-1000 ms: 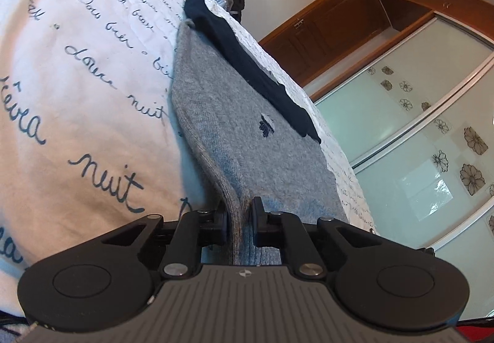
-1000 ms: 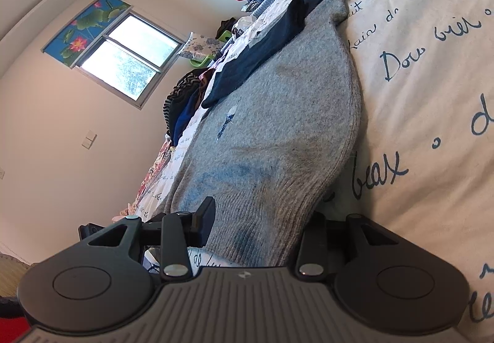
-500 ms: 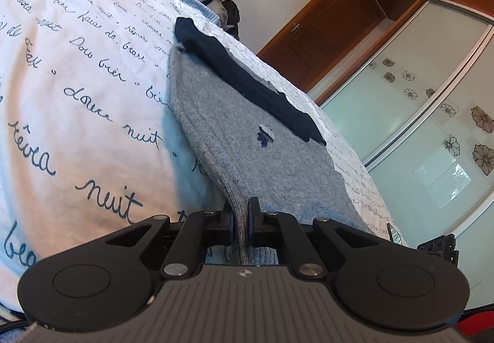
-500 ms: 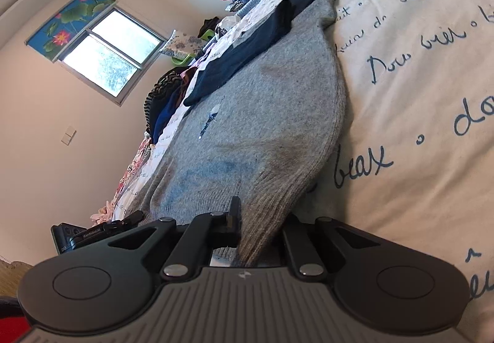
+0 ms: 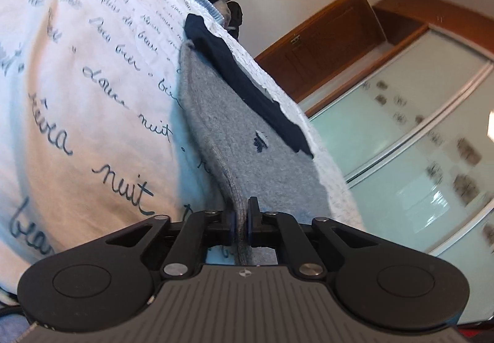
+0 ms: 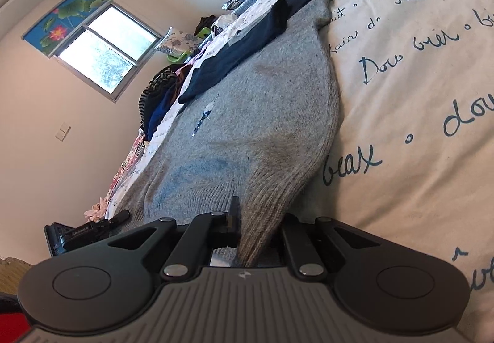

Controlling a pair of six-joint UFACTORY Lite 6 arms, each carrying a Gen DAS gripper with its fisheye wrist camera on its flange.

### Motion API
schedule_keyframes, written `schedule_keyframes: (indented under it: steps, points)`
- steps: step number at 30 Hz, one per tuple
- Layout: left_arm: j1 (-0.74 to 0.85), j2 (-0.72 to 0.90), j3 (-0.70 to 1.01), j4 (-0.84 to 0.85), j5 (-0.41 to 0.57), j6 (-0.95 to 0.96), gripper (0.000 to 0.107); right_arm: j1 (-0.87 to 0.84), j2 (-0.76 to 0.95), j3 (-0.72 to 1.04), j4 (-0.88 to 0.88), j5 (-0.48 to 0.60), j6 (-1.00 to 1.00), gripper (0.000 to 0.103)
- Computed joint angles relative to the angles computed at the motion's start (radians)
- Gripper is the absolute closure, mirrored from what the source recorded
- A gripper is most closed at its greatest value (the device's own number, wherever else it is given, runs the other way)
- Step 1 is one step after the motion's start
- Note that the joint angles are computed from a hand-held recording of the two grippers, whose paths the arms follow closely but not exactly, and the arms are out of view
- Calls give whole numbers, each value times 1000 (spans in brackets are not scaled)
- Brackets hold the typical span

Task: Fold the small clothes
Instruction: 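Close the left gripper on the hem while the right gripper closes on the hem, then lift the hem with both grippers and carry it toward the collar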

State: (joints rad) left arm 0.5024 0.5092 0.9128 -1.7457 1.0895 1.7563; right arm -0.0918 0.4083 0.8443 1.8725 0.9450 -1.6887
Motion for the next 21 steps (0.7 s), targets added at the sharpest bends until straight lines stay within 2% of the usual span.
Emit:
schedule_keyframes:
  steps: [8,14,16,17,18,21]
  points:
    - [-34,43,19,-34,-31,-22,82,-12,22,13,-9,17,11,97]
    - [-53,26,9,-57,-55,9,80,-45,43,15,-37,64,25,97]
    - [-60,8,-4,-53,-70,33,83,-61,54,25,-57,78,36,97]
    - [-66,-6,-12,-55,-87,44,95,-67,53,24,-64,82,36,97]
    - [-72,-18,-16,-51,-102,53,99,-72,45,19,-69,80,31,97]
    - [-82,-68,-49,-72,-116,99,102,-62,13,5,-72,49,24,97]
